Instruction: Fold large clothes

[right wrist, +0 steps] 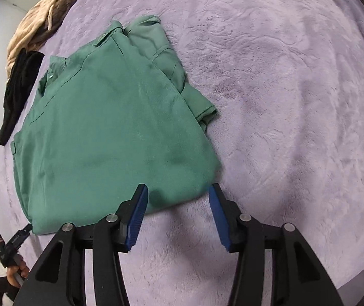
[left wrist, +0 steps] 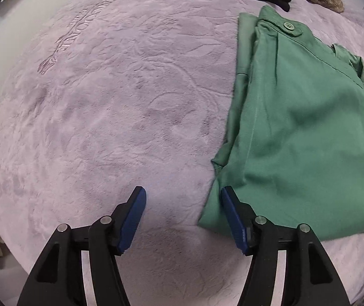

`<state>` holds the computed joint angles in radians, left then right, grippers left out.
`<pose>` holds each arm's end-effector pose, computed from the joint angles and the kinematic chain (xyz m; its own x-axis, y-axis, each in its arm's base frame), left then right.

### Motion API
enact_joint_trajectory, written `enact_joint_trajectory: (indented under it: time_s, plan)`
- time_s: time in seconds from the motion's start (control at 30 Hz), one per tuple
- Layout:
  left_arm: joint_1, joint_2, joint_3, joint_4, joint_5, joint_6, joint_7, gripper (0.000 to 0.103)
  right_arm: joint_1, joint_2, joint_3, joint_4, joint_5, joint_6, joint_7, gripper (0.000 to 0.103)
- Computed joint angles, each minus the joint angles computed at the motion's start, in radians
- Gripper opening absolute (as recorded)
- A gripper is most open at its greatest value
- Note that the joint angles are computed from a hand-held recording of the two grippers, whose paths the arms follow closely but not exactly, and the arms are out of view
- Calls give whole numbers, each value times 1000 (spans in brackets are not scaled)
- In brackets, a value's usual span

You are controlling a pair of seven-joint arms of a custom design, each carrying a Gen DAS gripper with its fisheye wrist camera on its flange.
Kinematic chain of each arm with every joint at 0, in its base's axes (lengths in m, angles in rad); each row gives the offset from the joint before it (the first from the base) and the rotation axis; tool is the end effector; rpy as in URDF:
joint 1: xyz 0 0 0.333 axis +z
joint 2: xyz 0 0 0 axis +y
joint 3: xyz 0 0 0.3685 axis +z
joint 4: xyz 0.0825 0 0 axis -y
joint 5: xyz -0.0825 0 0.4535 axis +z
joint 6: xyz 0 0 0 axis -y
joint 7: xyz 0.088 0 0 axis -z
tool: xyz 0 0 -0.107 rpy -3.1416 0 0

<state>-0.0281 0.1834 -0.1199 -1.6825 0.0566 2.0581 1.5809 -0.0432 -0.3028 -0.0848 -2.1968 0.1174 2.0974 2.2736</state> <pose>0.7063 -0.0962 0.5400 -0.1714 -0.9846 -0.0343 -0.9658 0.1748 -0.1918 0.5291 -0.0660 0.5564 -0.7443 -0.6268 -0.2306 -0.6317 0.7728 -0.0617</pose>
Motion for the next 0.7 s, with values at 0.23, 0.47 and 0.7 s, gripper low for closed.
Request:
enact_joint_trajectory:
  time_s: [0.23,0.47,0.7]
  plan:
    - [17,-19,20,-9,42,-51,-39,63,54,-17,19,19,84,7,-19,69]
    - [35,-99,12,-68,0,-54,64,63,116,-6,44,38,163,2,-14,79]
    - [22,-166,3,-113,-59,-93,146,63,161,5,61,51,207,3,0,79]
